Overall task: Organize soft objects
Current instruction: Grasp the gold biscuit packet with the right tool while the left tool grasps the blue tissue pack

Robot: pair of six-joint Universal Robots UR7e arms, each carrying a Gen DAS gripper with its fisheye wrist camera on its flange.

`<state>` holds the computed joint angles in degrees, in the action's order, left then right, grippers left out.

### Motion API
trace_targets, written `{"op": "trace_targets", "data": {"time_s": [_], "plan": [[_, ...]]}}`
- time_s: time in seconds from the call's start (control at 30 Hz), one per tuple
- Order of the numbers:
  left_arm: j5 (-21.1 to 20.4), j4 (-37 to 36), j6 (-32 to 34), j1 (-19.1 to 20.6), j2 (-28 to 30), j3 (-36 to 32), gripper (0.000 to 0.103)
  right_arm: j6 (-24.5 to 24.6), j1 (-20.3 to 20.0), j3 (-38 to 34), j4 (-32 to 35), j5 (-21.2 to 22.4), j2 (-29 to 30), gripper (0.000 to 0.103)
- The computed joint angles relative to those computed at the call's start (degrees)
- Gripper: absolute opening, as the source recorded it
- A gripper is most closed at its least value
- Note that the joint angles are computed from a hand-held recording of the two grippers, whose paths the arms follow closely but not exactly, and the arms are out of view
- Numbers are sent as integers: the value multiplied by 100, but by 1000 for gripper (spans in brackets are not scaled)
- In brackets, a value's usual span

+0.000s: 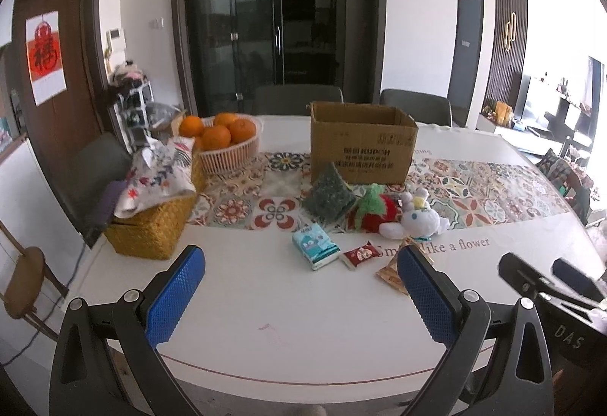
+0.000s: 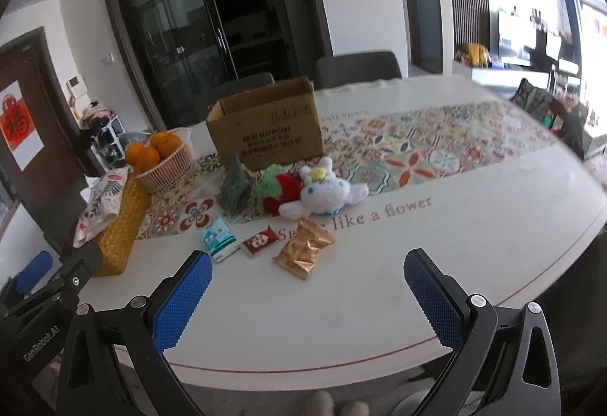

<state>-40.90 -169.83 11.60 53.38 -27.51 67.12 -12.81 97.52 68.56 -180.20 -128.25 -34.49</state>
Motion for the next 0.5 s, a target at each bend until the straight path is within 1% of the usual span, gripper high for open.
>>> {"op": "trace_targets", "data": {"time_s": [0.1, 0.27, 0.37, 0.43, 0.5], "plan": [[-52, 400, -168, 59, 119, -287, 103, 412, -86, -152, 453, 97, 23, 103], [-21, 1154, -432, 175, 406, -944, 103, 899, -163, -731, 1186, 14, 277, 103], [-95, 1798, -603, 302, 668, -1573, 103, 1162, -204, -1228, 1605, -99, 532, 102], [-174, 2348, -696, 412, 926, -2154, 103, 1306, -233, -1646, 1898, -175, 759, 101], [-283, 3089, -816, 540, 1268, -2933, 103, 1611, -257, -2086, 2367, -256, 977, 101]]}}
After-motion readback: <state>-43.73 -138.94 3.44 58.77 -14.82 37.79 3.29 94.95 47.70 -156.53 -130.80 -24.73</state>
